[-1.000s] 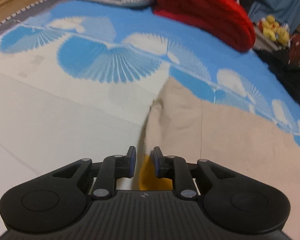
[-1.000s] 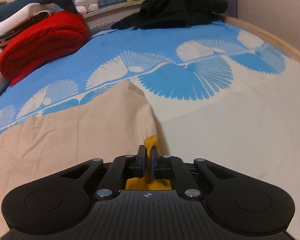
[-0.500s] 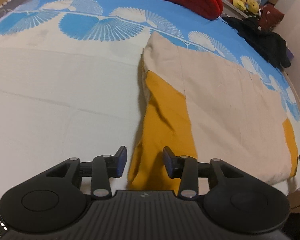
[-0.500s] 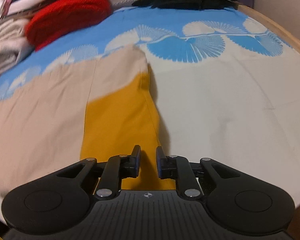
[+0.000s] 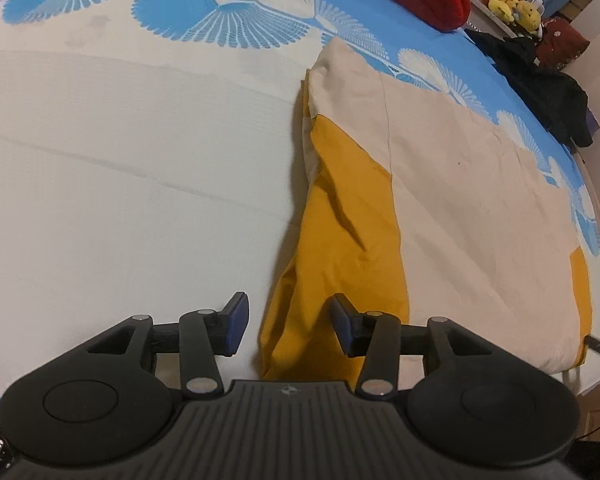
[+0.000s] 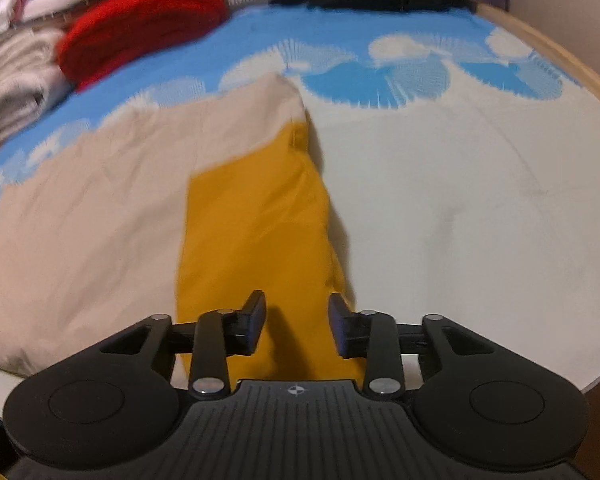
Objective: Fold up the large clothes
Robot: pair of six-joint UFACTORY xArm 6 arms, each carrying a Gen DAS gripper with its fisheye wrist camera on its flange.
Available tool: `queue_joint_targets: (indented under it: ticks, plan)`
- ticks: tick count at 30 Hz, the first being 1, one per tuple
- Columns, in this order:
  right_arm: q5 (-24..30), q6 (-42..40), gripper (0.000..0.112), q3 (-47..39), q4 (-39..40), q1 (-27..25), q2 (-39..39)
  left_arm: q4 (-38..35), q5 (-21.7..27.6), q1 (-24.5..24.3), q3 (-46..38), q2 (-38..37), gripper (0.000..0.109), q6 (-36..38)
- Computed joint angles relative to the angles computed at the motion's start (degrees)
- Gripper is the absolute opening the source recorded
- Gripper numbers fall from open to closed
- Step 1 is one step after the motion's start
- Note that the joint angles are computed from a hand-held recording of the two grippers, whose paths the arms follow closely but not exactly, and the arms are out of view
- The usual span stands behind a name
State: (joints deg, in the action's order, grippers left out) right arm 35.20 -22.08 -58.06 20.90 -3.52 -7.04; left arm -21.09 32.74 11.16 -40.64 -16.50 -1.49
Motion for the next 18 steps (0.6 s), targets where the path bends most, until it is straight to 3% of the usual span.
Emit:
queue_joint_targets:
  ticks: [4,7,8,9,11,12,13,16,18]
  plan:
    - [1.4,5.0,0.039,-1.4,-5.8,-0.7,2.5,-1.3,-0.1,-0.6,-0.8,1.2,0.05,0.4]
    - [2.1,4.7,0.038,-2.1,-4.1,-1.1,3.2,-2.3,0.4,-1.2,-1.2,1.5,0.048,2.3]
    - [2.1,4.0,0.039,-2.0,-3.6,-1.0,3.2,-2.8,0.5,-1.3,-1.1,1.5,0.038,3.6]
    - [2.0,3.0,0.039,-2.0,-3.0,-0.9,3.1,-3.0,0.4,-1.7,-1.0,1.4,0.02,4.2]
    - [1.9,1.0,0.036,-1.7,-1.9,-0.6,2.7,-3.4,-0.7,-1.9,-0.4,0.6,0.011,5.5]
    - [2.2,-0.4,0.022,-1.9,-0.6,-0.7,2.6,-4.3,-1.3,-1.8,0.0,0.0,0.005,6.0]
    - [2.3,-2.3,0.0,-1.9,1.4,-0.8,2.4,-6.5,-1.6,-1.6,0.4,-0.6,0.004,6.9]
    - [-0.7,-8.7,0.0,-0.4,9.6,-0.4,0.0,-12.3,-3.0,-0.9,1.9,-3.2,0.002,9.5]
    - [-2.7,-8.4,0.0,0.2,11.1,-0.5,-1.1,-12.0,-2.8,-0.8,1.9,-3.5,0.002,9.6]
